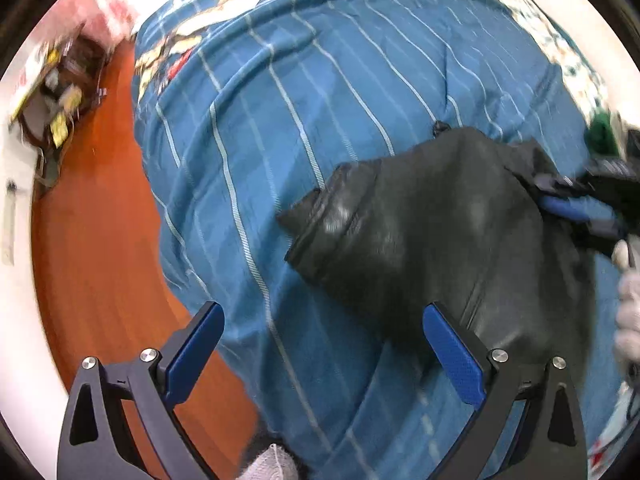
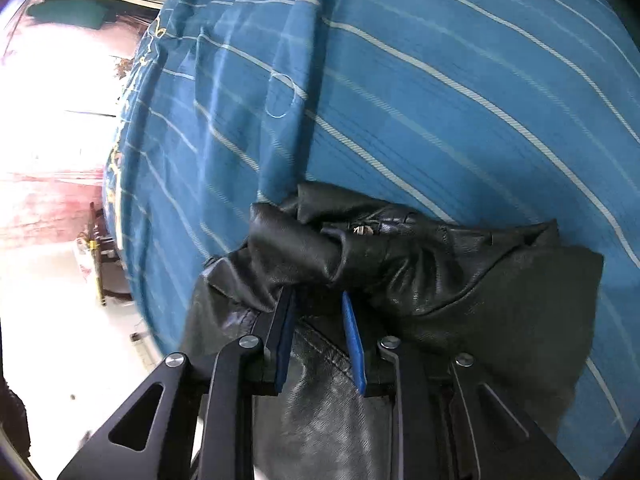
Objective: Fold large clothes
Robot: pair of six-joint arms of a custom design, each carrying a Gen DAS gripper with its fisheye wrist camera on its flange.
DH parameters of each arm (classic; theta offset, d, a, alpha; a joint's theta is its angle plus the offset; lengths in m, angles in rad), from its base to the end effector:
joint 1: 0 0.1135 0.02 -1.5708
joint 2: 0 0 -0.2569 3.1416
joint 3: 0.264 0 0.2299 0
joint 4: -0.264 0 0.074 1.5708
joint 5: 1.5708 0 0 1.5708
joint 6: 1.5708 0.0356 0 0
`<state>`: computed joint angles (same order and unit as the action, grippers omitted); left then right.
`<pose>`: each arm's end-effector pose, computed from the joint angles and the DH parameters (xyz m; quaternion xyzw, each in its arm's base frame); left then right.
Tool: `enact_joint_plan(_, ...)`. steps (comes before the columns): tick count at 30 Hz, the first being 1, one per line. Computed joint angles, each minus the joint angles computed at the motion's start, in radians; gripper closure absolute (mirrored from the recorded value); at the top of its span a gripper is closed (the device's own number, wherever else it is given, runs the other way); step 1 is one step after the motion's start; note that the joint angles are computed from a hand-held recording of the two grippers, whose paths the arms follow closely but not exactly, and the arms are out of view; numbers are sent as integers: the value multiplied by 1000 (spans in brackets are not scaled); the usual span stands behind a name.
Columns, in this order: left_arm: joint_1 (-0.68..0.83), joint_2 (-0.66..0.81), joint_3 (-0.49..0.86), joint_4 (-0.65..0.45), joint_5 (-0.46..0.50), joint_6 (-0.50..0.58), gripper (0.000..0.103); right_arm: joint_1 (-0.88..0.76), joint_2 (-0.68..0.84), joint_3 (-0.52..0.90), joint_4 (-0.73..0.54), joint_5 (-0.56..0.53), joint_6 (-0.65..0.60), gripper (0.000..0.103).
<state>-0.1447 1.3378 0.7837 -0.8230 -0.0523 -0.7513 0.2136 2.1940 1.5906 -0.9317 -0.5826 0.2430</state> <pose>0.2002 -0.0273 0.1902 -0.2996 0.9488 -0.0184 0.0984 0.3774 0.1019 0.1419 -0.0090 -0.9577 -0.2836 0.0483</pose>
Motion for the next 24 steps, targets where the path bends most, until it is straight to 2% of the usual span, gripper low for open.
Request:
enact_joint_plan(3, 83, -32, -78, 110, 151, -65, 1, -144, -196, -190, 38, -168, -41, 56)
enact_joint_plan(5, 138, -34, -148, 221, 250, -123, 1, -246, -338, -310, 51, -168, -86, 22)
enact_joint_plan(6, 155, -25, -177, 276, 274, -151, 2, -310, -404, -376, 52, -156, -124, 18)
enact_joint_plan(8, 166, 35, -210, 374, 288, -195, 2, -402, -410, -437, 1, -170, -234, 18)
enact_joint_plan(10, 159, 81, -226, 445, 257, -225, 3, -475, -349, -489, -35, -175, -329, 18)
enact_joint_plan(12, 136, 65, -220, 449, 187, -236, 24, -548, -222, -520, -61, -210, -462, 18)
enact_joint_plan(13, 121, 46, -207, 438, 151, -222, 48, -559, -179, -523, -61, -226, -493, 18)
enact_joint_plan(14, 111, 42, -190, 418, 130, -209, 60, -561, -99, -526, -53, -267, -539, 18)
enact_joint_plan(16, 103, 18, -172, 392, 127, -186, 72, -520, -11, -539, 15, -359, -543, 18)
enact_joint_plan(18, 102, 4, -163, 373, 129, -170, 75, -460, 39, -532, 68, -441, -546, 18)
enact_joint_plan(22, 137, 1, -142, 339, 151, -142, 76, -370, 6, -544, 194, -430, -430, 19)
enact_joint_plan(24, 148, 6, -129, 334, 156, -130, 77, -371, -42, -577, 234, -440, -389, 34)
